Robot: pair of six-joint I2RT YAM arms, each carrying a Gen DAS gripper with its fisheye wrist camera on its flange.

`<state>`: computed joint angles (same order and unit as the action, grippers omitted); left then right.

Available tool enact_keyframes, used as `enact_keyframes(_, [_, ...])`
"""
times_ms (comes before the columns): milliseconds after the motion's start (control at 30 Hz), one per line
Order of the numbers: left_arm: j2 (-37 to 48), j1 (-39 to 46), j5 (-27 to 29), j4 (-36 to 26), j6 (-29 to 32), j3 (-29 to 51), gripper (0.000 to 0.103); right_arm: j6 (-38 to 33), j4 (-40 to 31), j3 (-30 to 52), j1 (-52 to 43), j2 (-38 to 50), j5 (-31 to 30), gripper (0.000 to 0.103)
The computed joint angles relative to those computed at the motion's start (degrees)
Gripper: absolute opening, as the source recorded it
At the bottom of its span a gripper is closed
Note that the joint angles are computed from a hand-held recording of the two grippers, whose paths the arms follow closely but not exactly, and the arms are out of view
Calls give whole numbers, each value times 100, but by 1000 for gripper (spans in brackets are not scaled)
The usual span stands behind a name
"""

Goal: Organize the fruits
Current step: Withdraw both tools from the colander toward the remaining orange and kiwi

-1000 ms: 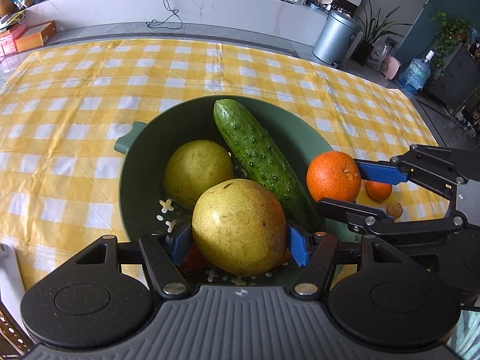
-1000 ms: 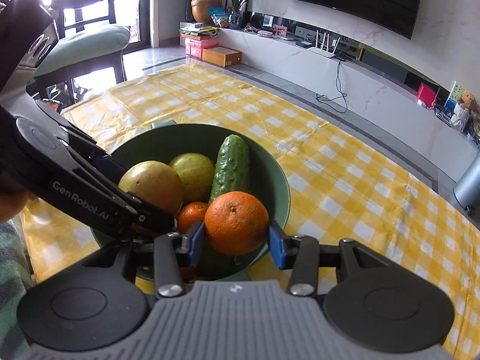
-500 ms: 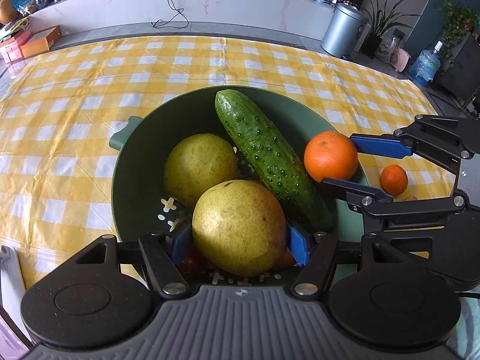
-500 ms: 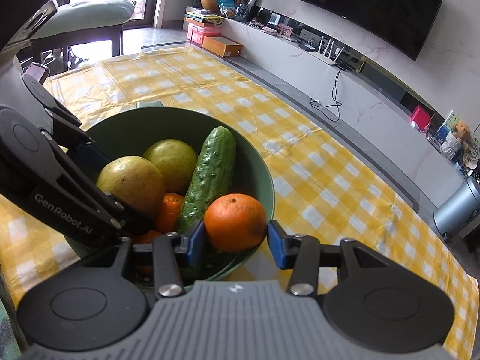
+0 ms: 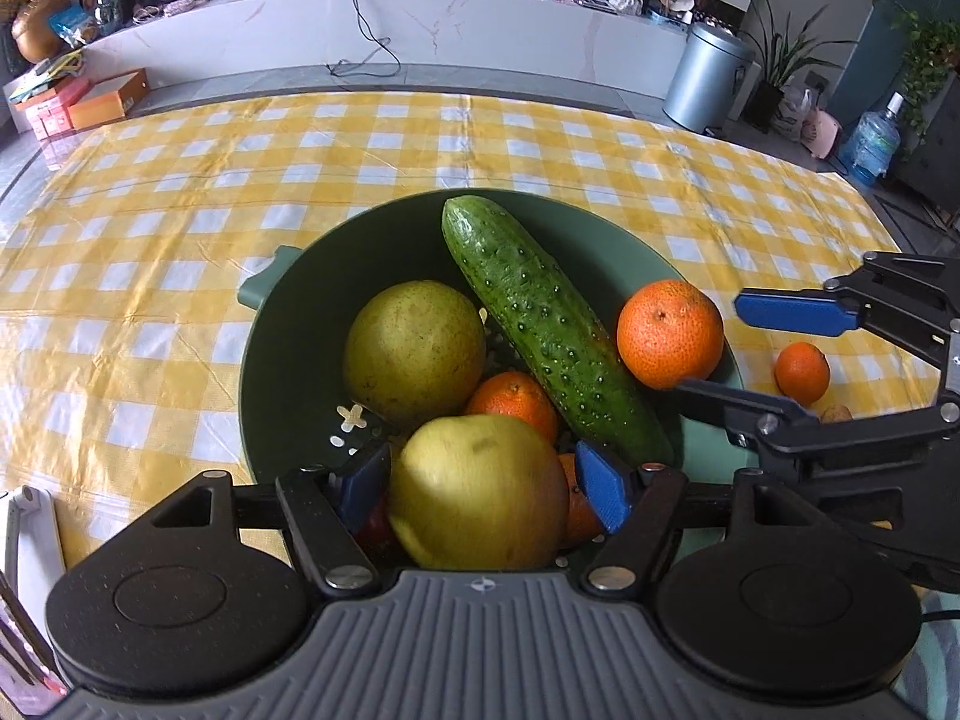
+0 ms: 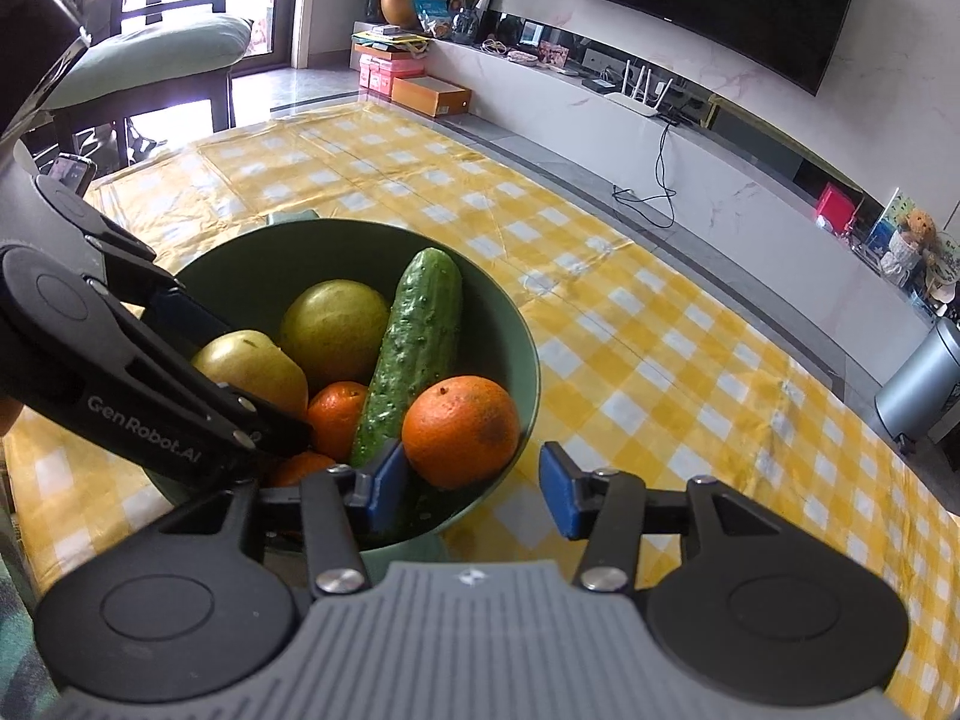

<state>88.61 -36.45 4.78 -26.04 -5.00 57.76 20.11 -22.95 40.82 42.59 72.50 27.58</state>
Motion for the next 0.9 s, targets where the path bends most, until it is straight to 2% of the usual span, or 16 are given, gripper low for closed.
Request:
enact_keyframes(33, [-58, -33, -44, 36, -19, -39, 82, 59, -17, -33, 32, -82, 24, 60])
enact_keyframes(233, [-598, -437, -571, 267, -94, -334, 83, 596, -288, -244, 308, -709, 207, 68])
enact_keyframes(400, [-1053, -886, -1106, 450, -237, -603, 83, 1327, -718, -447, 798, -1281, 546, 71])
enact_keyframes(533, [-1356, -1238, -1244, 477, -407, -739, 83, 2095, -1278, -583, 1308, -1707, 996, 73])
enact_keyframes(767, [-1719, -1962, -1456, 500, -626, -862, 82, 4001, -2823, -727, 2324, -2338, 1747, 74])
enact_keyframes(900, [-1759, -2430, -1644, 560, -714, -887, 82, 5591, -3995, -757, 3132, -2393, 2049, 75])
